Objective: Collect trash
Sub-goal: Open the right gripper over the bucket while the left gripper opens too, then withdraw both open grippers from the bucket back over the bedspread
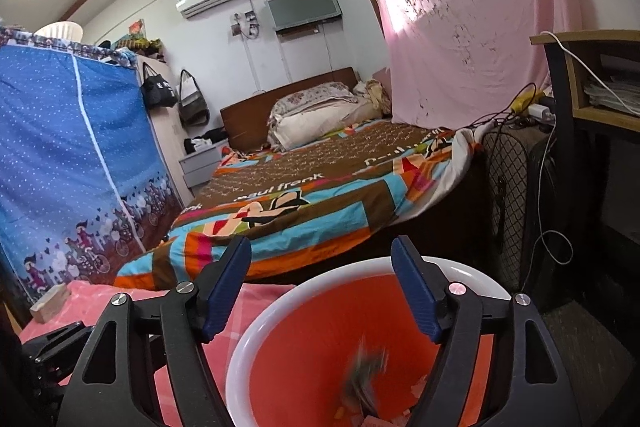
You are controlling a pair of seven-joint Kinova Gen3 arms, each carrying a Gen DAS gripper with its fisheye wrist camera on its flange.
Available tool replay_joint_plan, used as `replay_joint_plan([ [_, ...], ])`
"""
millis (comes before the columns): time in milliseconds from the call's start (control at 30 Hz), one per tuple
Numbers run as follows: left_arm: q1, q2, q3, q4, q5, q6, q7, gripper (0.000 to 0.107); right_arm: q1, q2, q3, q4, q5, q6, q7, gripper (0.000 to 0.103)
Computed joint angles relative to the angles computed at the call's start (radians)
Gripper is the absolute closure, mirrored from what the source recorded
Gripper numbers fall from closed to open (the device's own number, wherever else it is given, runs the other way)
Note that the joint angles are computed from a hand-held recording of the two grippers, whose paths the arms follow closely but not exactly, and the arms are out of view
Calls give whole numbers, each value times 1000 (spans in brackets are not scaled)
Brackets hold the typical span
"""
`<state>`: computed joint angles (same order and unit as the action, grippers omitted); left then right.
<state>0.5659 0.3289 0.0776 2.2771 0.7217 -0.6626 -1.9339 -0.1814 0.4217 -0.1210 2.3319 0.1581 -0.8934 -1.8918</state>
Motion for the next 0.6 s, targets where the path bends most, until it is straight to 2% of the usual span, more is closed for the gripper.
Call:
replay_joint_plan([
  [267,-14,2,-3,-1,-15,12,24,57,2,-2,1,-5,-5,9,-9,28],
  [600,-22,-22,-11,18,16,-1,27,49,-2,0,1,-10,-5,18,-6,25],
])
